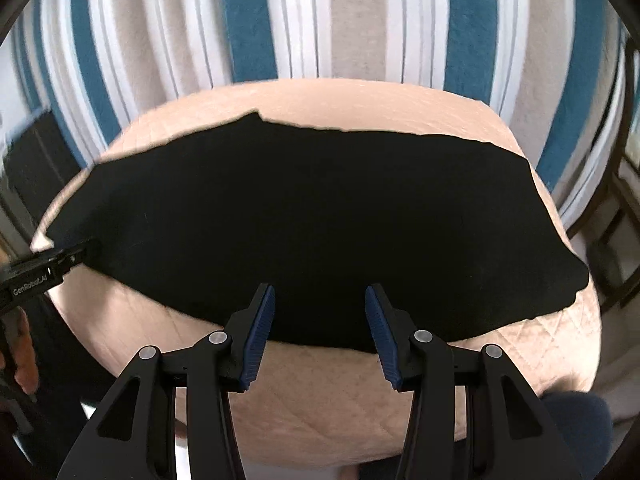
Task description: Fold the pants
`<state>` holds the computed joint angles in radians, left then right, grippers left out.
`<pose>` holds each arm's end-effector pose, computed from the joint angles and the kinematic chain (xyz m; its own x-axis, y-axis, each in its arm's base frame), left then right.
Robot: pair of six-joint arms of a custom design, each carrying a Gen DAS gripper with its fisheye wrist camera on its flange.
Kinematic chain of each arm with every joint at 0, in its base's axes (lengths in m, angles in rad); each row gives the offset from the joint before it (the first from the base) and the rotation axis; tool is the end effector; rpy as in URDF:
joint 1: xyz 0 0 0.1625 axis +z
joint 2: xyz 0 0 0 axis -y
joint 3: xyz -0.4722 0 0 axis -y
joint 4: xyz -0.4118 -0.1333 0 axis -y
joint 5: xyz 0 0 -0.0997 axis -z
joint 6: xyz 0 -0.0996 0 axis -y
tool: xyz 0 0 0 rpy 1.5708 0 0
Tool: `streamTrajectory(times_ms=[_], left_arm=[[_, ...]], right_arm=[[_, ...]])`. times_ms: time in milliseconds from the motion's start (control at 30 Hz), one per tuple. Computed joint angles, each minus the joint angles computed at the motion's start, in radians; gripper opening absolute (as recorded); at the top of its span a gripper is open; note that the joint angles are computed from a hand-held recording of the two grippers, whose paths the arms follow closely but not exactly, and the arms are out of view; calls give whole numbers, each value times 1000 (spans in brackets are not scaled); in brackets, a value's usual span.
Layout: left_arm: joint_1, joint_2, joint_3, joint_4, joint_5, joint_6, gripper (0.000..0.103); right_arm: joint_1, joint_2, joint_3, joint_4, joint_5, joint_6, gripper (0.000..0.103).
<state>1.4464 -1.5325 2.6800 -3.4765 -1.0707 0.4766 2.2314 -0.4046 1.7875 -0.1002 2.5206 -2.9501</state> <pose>0.1400 -0.3397 0.2640 -0.7687 0.1366 -0.6248 0.4983 0.7403 -0.4513 0.3063 -0.3089 -0.1401 -0.7022 -0.0273 0.7115 -0.4631 0.7765 -0.4273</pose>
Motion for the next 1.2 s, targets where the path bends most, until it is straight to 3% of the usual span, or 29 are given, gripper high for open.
streamTrajectory(times_ms=[167,300,467,767,933,1200], left_arm=[[6,-79,-2,112,-5,-29,46],[-5,-113,11,105,10,-34,46],[-37,-112,19,108,21,-54,46],[-129,-42,50,65,47,-61,46],[-116,8,51,47,62,-49,46],[-74,-82,29,120,50,-80,46]], right_arm=[[22,-23,17,9,-4,28,48],[32,-40,37,-50,-10,-13,48],[25,-13,2,-23,-47,-24,48],[48,47,-88,-27,-93,-156,48],[29,87,-119,32,-103,-149,48],[36,41,-64,5,-99,-127,48]])
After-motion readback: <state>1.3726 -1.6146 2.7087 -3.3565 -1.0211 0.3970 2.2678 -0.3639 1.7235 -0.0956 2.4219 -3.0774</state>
